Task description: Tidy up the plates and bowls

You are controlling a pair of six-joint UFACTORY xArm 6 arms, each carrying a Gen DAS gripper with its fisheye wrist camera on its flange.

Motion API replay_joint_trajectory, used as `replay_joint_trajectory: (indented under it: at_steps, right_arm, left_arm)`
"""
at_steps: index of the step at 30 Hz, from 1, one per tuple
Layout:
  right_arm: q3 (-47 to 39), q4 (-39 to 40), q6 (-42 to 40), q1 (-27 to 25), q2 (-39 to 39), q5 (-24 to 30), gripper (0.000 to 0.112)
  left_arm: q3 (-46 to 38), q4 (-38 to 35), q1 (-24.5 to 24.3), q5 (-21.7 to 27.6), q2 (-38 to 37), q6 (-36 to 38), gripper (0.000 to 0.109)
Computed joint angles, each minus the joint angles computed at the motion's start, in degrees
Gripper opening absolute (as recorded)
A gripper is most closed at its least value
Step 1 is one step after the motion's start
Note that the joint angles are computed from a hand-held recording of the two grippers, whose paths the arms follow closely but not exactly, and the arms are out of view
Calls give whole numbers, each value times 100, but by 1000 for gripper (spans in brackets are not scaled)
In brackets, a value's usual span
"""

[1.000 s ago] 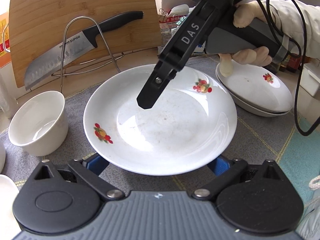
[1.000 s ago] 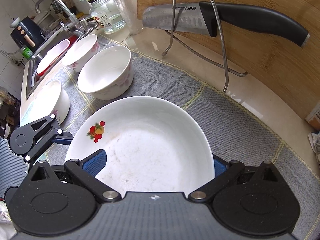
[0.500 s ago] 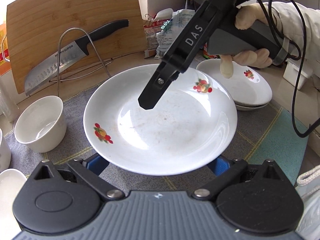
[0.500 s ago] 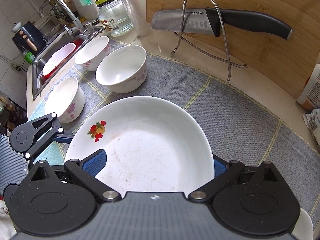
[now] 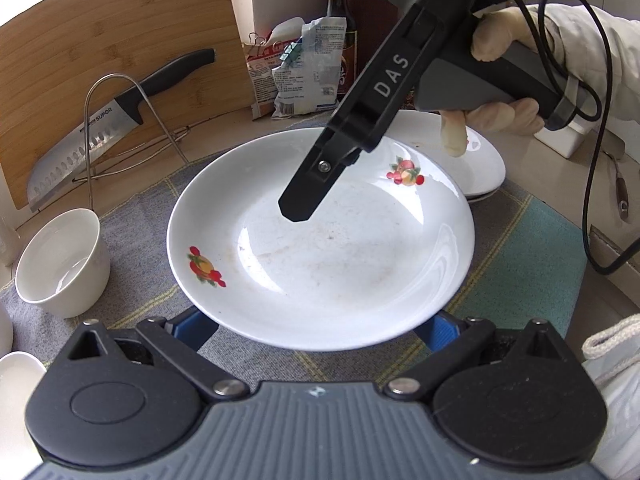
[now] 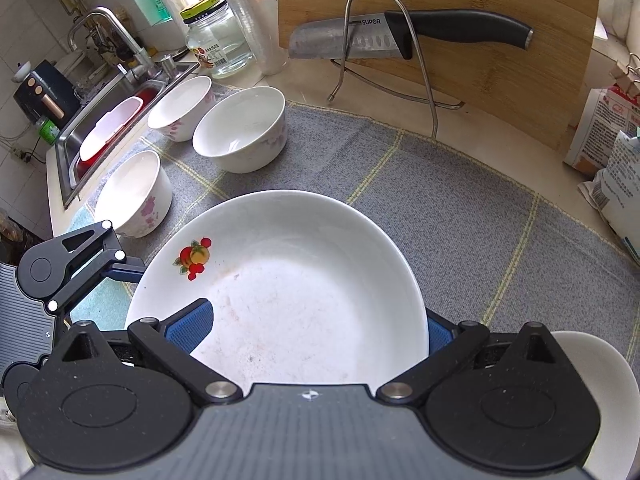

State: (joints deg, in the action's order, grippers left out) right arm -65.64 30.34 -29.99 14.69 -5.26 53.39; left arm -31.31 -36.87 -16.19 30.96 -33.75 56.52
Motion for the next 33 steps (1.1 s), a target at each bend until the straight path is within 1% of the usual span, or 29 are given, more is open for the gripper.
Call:
replay_joint_trajectory:
  at_steps: [9, 16, 24, 33]
  right_arm:
    - [535, -85, 197, -160, -531, -184, 103]
    - [874, -114, 300, -367, -870, -260, 103]
    - [1200, -164, 435, -637, -1178, -346, 103]
    - [1412, -209, 472, -1067, -1345, -431, 103]
  left_arm:
    - [-108, -172, -110, 242, 30, 325, 101]
    - [-221, -347, -216, 326, 187, 631, 101]
    - [-515, -628, -281, 448, 644, 1139, 101]
    - [-938, -829, -591, 446, 1206, 1409, 101]
